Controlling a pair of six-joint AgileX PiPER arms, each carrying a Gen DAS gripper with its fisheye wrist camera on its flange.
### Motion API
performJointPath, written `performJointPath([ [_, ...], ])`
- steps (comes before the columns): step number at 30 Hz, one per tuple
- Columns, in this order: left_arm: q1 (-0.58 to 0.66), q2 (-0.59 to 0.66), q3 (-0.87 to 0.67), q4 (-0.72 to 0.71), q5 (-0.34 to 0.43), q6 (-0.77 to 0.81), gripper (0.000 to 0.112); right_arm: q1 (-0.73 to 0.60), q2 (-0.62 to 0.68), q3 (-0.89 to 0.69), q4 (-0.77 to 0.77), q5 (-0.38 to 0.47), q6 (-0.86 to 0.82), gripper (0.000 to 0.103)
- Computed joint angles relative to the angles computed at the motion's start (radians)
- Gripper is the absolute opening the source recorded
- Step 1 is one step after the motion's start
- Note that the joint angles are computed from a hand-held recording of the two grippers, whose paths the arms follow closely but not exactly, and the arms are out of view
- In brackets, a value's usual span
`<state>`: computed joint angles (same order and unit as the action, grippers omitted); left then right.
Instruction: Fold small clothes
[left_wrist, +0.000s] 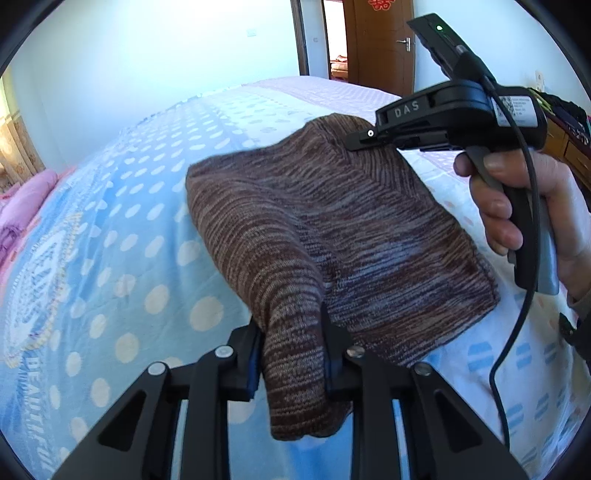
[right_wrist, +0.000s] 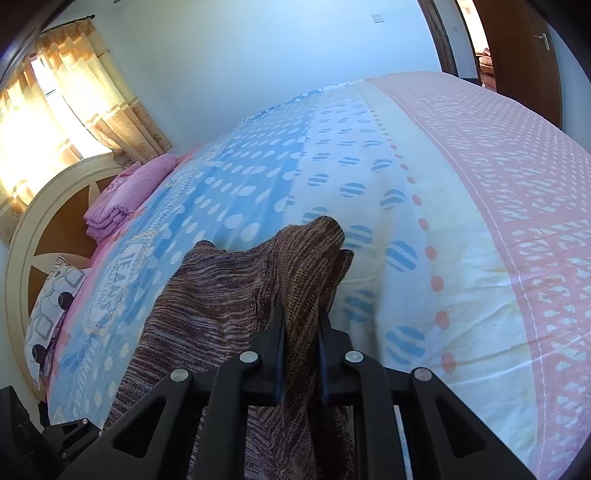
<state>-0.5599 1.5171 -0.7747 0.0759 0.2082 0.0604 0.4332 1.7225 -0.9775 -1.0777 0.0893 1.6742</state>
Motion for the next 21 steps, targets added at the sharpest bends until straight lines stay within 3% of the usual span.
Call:
performJointPath([
  [6,-0.007,-0.105,0.070,0.091,0.018,-0.083,0.025,0.070,-0.046,0.021,-0.049,0.035,0.068,0.014],
  [11,0.039,-0.163,0.107,-0.023,0.027,0.049,0.025,0.141,-0.062,0.034,-0.197,0.076,0.244,0.014],
  [21,0.142,-0.282,0.170,-0.197,0.073,0.264,0.025,0.233,-0.030,-0.009,-0.252,0.110,0.338,0.013],
])
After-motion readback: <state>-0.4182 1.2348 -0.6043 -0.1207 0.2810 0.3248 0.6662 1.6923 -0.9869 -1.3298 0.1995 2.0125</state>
